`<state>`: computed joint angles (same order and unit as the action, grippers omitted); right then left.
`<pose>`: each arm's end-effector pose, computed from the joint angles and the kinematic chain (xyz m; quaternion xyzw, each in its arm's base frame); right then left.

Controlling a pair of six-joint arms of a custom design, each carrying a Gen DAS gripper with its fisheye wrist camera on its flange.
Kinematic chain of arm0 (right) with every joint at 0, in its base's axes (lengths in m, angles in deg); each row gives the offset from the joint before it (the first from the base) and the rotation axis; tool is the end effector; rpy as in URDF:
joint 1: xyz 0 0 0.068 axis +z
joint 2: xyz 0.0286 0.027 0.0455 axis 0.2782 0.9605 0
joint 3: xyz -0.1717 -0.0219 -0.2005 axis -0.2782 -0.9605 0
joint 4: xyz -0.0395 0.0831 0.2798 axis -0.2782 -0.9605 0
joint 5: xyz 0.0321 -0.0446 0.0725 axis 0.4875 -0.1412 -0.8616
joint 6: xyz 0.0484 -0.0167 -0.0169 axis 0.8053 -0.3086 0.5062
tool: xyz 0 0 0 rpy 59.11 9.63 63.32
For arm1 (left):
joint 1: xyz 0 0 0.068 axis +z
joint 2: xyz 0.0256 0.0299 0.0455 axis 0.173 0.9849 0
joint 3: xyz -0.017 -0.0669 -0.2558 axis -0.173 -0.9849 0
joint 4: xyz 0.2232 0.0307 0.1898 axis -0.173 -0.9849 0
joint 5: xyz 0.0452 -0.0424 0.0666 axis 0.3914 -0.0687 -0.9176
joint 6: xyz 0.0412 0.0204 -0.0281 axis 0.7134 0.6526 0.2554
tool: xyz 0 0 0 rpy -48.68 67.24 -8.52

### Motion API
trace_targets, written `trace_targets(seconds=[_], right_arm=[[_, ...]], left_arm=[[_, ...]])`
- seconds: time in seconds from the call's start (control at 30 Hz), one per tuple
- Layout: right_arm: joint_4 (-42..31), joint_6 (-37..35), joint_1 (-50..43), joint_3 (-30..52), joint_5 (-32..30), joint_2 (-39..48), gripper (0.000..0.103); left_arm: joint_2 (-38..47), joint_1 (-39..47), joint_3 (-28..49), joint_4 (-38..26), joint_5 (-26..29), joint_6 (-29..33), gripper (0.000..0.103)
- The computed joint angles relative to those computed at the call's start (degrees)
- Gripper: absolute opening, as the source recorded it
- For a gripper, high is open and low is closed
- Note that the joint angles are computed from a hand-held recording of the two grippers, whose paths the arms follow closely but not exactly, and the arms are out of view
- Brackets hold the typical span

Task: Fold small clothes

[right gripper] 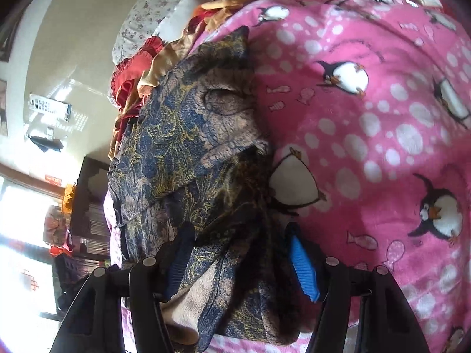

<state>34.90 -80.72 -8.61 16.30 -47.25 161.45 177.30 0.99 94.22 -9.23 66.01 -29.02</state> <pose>0.3140 -0.1181 0.0610 0.1319 0.9175 0.3332 0.1723 0.2616 -0.0513 0.0782 -0.1371 0.9642 -0.1875 0.1284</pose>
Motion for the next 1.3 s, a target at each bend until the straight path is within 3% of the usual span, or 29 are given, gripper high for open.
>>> trace_targets(seconds=[0.23,0.27,0.3,0.33,0.37,0.4,0.47,0.7,0.9,1.1,1.2,1.3], right_arm=[[0.35,0.27,1.33,0.13,0.18,-0.50,0.061],[0.29,0.13,1.71,0.29,0.38,-0.40,0.061],[0.30,-0.03,2.30,0.41,0.82,-0.28,0.059],[0.14,-0.59,3.06,0.65,1.54,-0.08,0.053],[0.63,-1.07,3.38,0.43,2.39,-0.31,0.028],[2.50,-0.83,3.77,-0.85,4.36,-1.67,0.018],[4.59,-1.57,3.57,-3.19,4.66,-4.42,0.013],[1.82,-5.18,1.91,-7.85,-0.94,-18.10,0.012],[2.65,-2.91,3.48,-7.27,-0.48,-22.32,0.012],[2.39,-3.13,4.25,-6.24,1.89,-20.45,0.012],[2.75,-4.55,4.85,-6.39,5.13,-18.87,0.012],[2.02,-4.59,4.07,-6.09,4.40,-17.12,0.012]], left_arm=[[6.64,-4.77,4.66,0.24,-4.69,-0.25,0.061],[6.79,-4.88,4.81,0.37,-4.78,0.24,0.058],[6.41,-4.89,4.51,0.90,-4.71,0.83,0.037],[5.90,-4.98,4.24,1.09,-5.17,1.77,0.026],[5.60,-4.84,4.22,0.86,-5.37,2.49,0.012],[4.61,-4.17,3.49,1.21,-4.48,2.91,0.012],[1.02,-2.40,0.83,3.01,-2.02,3.48,0.010],[-16.62,5.45,-4.62,0.17,1.98,4.90,0.008],[-23.35,9.94,-3.90,-1.29,2.39,5.07,0.001],[-20.51,10.98,-0.69,-3.95,7.45,7.87,0.001],[-18.03,7.22,-0.81,-5.10,6.14,7.73,0.002],[-12.19,3.39,-0.57,-3.89,4.59,6.01,0.002]])
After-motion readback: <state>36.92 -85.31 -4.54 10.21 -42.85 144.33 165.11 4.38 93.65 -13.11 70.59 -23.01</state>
